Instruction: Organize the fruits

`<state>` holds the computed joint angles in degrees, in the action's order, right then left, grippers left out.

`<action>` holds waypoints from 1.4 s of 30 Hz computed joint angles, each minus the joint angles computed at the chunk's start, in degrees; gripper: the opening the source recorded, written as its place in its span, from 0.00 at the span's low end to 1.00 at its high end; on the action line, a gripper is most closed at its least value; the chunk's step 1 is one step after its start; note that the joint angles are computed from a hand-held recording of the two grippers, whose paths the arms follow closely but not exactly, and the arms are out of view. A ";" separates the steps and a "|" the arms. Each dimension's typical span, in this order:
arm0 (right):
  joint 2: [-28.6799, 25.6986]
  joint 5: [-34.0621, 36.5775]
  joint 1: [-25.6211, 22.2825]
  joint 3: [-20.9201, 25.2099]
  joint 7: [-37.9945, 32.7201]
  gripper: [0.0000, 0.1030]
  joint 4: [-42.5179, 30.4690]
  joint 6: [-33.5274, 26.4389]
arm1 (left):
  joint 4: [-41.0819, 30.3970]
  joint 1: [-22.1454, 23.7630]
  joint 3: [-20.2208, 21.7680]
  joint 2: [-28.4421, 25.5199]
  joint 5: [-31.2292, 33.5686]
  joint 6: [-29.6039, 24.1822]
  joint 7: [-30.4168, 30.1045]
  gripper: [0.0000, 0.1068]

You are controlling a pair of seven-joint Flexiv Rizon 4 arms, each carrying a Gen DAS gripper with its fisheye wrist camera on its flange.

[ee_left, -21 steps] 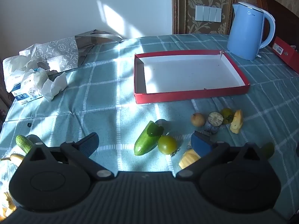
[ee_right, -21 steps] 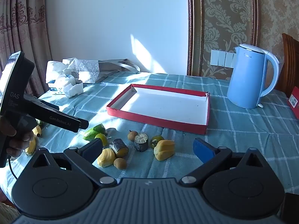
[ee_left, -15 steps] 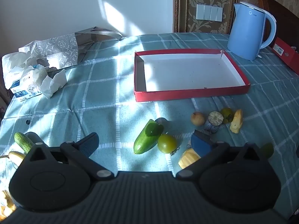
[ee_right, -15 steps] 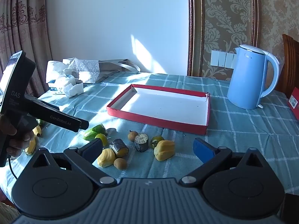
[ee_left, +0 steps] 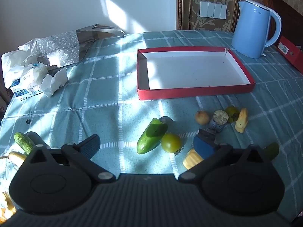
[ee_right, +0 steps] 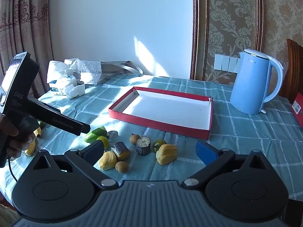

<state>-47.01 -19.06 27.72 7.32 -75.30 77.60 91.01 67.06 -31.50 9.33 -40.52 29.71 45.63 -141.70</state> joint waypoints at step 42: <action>0.04 -0.37 1.35 -1.76 1.11 1.00 0.12 0.11 | 0.63 1.17 -0.37 -0.16 -2.20 0.95 2.24 0.96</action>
<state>-46.97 -19.43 29.07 5.55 -74.18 77.72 91.13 67.69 -30.33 8.96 -40.69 27.50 46.58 -139.46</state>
